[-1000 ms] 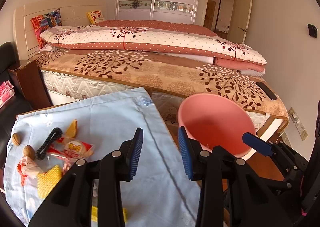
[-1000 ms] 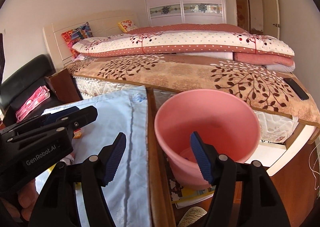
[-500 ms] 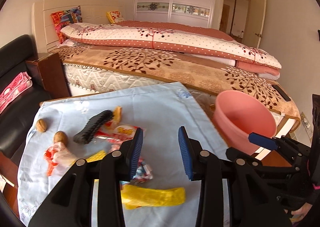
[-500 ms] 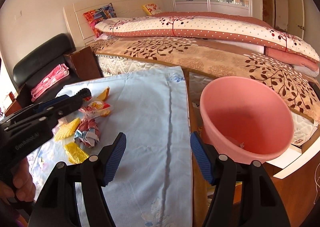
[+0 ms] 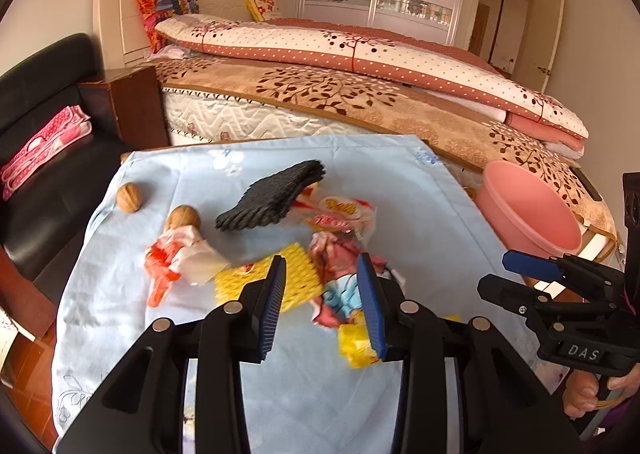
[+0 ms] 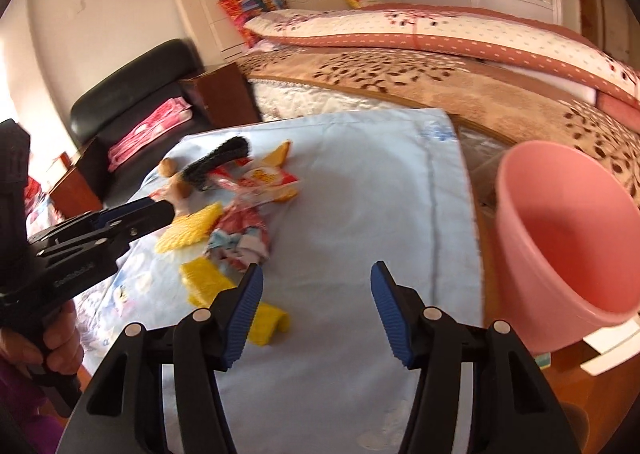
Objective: Collect trash
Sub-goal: 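Grasp the red-and-white snack wrapper with the right tool while the left grasps the black foam mesh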
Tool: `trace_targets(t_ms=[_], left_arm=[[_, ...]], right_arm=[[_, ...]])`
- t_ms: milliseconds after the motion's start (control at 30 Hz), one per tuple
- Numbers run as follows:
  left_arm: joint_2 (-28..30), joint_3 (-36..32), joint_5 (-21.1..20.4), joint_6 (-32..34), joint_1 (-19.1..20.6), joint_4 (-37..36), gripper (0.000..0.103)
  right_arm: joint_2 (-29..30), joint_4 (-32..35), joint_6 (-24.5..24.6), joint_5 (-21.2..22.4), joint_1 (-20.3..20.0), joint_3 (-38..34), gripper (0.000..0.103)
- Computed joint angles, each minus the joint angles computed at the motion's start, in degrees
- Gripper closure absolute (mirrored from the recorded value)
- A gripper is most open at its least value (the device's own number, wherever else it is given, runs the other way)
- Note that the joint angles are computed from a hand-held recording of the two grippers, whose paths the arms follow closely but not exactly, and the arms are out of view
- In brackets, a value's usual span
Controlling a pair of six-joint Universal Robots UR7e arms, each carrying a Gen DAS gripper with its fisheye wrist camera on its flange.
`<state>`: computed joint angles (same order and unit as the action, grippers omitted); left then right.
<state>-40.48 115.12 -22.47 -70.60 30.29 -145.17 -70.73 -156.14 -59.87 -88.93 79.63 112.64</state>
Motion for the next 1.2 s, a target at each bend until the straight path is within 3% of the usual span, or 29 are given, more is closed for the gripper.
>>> trace_targets(t_ms=[167,367,600,867,933,1000,1200], left_arm=[[-1.94,1.01,0.27,-6.34,0.17,5.74,0.066],[-2.89,0.24,2.35,-5.93,1.52,5.5,0.066],[-1.69,-1.87,1.9,7.39,5.06,-1.78,0.066],[0.56,-2.86,3.73,14.94,7.6,-7.37,0.066],[0.77,-2.41,3.73,16.99,7.72,-10.33,0.086],[0.42,-1.9,3.38,16.9,7.9,-11.51,0.092],[-1.42,0.68,4.04,14.78,7.32,-14.79,0.093]], right_arm=[[1.04,-0.08,-1.9,-0.06,1.69,0.16,0.047],[3.55,1.22,-1.32,0.38,4.19,-2.2,0.047],[6.15,1.02,-2.32,0.15,5.9,-3.56,0.047],[8.02,1.11,-3.27,-1.37,6.45,-4.78,0.047],[8.46,1.17,-3.81,-1.45,6.71,-5.04,0.047],[9.02,1.48,-4.31,-1.59,7.16,-5.4,0.047],[11.54,1.36,-5.89,-3.28,8.62,-6.55,0.047]])
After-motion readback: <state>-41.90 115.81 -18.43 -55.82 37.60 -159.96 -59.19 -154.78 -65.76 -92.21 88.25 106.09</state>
